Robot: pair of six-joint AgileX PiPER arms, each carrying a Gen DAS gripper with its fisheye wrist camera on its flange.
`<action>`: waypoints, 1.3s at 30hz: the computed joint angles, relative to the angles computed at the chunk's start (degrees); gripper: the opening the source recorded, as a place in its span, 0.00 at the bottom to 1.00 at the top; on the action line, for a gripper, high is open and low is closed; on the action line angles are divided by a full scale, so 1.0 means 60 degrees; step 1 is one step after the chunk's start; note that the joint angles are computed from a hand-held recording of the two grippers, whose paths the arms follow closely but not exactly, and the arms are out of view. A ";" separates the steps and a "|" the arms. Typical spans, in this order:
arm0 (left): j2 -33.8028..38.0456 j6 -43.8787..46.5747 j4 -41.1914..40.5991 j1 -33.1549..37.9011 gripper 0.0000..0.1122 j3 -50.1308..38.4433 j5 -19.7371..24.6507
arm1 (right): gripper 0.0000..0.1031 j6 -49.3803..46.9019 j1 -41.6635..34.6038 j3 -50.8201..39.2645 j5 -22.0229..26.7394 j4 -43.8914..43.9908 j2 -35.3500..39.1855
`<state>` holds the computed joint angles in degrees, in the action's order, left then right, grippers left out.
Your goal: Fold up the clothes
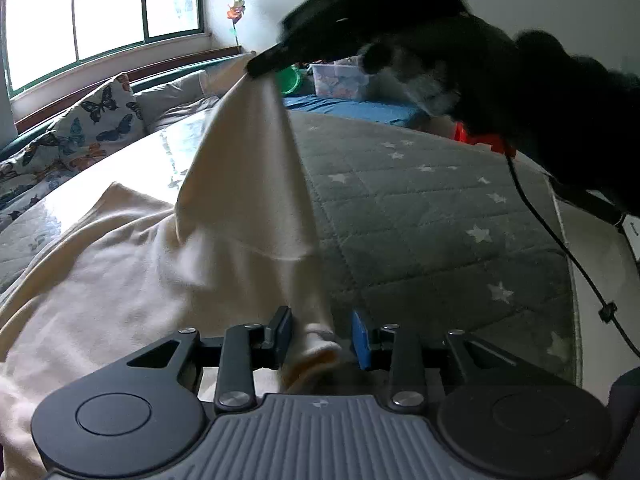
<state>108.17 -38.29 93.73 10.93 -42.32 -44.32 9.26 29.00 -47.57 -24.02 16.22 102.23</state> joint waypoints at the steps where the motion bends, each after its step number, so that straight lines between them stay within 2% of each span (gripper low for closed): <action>1: 0.0010 0.0029 0.0035 0.0011 0.32 0.0006 -0.0021 | 0.06 -0.0204 -0.0023 0.0202 0.0087 0.0323 -0.0050; 3: 0.0017 0.0111 0.0121 0.0040 0.32 0.0021 -0.0049 | 0.11 -0.1360 -0.0234 0.0195 0.0894 0.1813 0.0130; 7: -0.0046 -0.0105 0.0578 0.0110 0.32 -0.0034 -0.0132 | 0.11 -0.2756 -0.0623 0.0365 0.1169 0.3564 0.0419; 10: -0.0161 -0.0151 0.0588 0.0064 0.32 -0.0022 -0.0083 | 0.12 -0.3902 -0.0694 0.0152 0.1135 0.4498 0.0508; 14: -0.0245 -0.0158 0.0116 -0.0197 0.32 -0.0037 -0.0085 | 0.22 -0.5735 -0.0564 -0.0761 0.1097 0.5631 0.1001; 17: -0.0221 -0.0264 -0.0264 -0.0562 0.32 -0.0119 0.0199 | 0.22 -0.7468 -0.0319 -0.1529 0.0842 0.6921 0.1569; 21: 0.0053 -0.1184 0.0100 -0.0856 0.32 -0.0593 0.0414 | 0.22 -0.9088 0.0174 -0.2309 0.0385 0.7529 0.2243; 27: 0.0151 -0.1484 0.0357 -0.0853 0.36 -0.0674 0.0332 | 0.21 -1.3148 0.0376 -0.3468 0.0170 1.0586 0.3271; 31: 0.0179 -0.1430 0.0372 -0.0758 0.38 -0.0645 0.0186 | 0.21 -1.3056 0.0164 -0.3592 -0.0120 1.0772 0.3424; 36: 0.0200 -0.1545 0.0432 -0.0738 0.39 -0.0681 0.0119 | 0.21 -1.4146 -0.0022 -0.3902 -0.0594 1.2020 0.3528; 39: 0.0221 -0.1528 0.0343 -0.0785 0.39 -0.0691 0.0162 | 0.21 -1.3647 0.0022 -0.3762 -0.0761 1.1716 0.3401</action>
